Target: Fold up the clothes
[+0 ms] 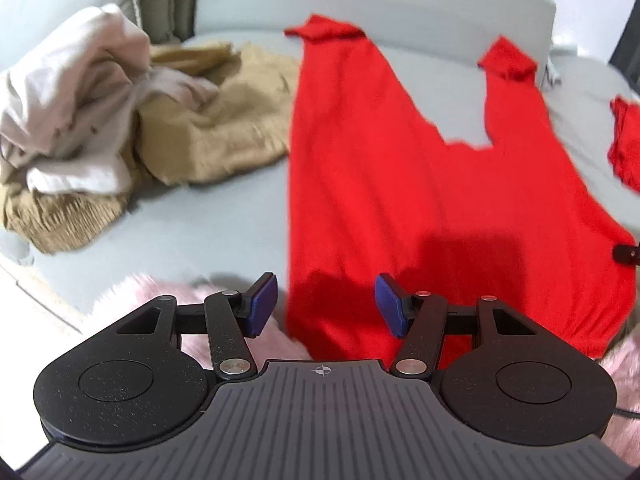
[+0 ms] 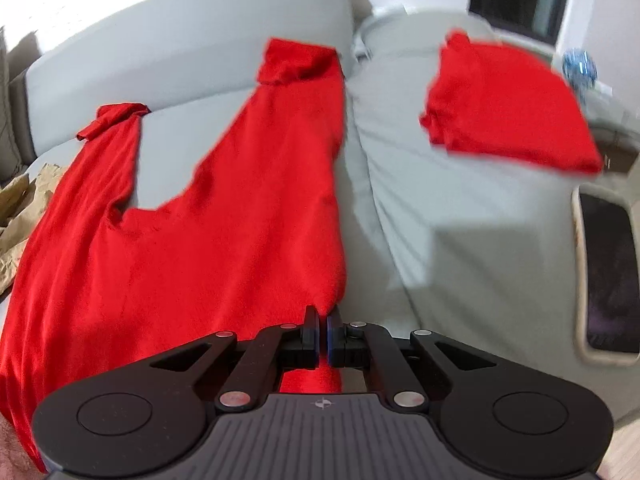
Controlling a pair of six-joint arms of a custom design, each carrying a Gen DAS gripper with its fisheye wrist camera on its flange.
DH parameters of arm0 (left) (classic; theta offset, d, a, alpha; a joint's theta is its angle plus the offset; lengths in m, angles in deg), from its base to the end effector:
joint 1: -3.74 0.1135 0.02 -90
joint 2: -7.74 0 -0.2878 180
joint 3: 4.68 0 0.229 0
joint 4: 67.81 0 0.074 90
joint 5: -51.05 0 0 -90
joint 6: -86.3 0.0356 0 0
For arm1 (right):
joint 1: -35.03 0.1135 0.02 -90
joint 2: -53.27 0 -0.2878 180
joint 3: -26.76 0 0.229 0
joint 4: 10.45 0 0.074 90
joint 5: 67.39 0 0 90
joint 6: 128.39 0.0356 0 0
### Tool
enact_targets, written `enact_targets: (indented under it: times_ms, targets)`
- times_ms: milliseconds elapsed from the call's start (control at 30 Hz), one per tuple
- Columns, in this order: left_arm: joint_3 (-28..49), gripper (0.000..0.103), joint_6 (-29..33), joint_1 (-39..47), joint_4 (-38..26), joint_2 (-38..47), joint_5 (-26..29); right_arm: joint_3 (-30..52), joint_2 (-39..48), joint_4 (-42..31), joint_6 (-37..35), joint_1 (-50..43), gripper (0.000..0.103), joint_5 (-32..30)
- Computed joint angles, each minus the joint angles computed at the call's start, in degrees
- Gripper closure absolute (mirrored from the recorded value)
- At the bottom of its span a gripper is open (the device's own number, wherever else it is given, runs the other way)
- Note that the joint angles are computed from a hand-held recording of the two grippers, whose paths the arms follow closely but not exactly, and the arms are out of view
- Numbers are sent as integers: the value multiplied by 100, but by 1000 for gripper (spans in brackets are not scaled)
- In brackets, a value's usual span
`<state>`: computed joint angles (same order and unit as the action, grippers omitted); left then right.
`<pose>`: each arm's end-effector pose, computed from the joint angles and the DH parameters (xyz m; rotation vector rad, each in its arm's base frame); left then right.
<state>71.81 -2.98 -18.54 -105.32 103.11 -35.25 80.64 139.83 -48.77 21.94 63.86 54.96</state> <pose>0.2992 -0.1251 0.2347 0.5365 2.5114 -0.2265 0.2101 0.0939 0.1787 0.7977 2.3801 -0.2235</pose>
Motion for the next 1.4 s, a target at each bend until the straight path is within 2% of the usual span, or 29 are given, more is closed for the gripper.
enact_targets:
  times_ms: [67,167,400,633,767,800,833,933,1033,1167,1300,1400]
  targets:
    - [35,43,113,207,206,44,-124,566,146,-249,-252,213,100,244]
    - [72,43,-137,482,303,203,-100,1416,541,-419,-706,477,100,387]
    - [57,48,-568,1036,318,363,218,3554,1907,-623,-2012,923,100,256]
    - [13,53,-782,1557,488,390,618,5453,3164,-765,-2762,1150,99,-971]
    - [50,53,-820,1674,520,452,724,6362,4005,-1205,-2791,1034,99,-1840]
    - [67,53,-798,1663,508,473,712,6426,4140,-1258,-2662,958,94,-2097]
    - [87,52,-764,1644,490,493,690,6450,4248,-1275,-2513,871,86,-2399]
    - [115,50,-692,1607,453,531,654,5707,3887,-617,-1993,759,74,-2778]
    - [122,51,-648,1588,429,568,649,4630,3092,223,-1719,742,59,-2791]
    - [115,51,-669,1543,416,600,716,3090,1544,777,-1796,724,59,-2364]
    - [113,50,-639,1298,389,586,551,2268,883,672,-2092,744,58,-1816]
    - [76,49,-598,1179,362,533,452,1488,659,1075,-1827,679,58,-1912]
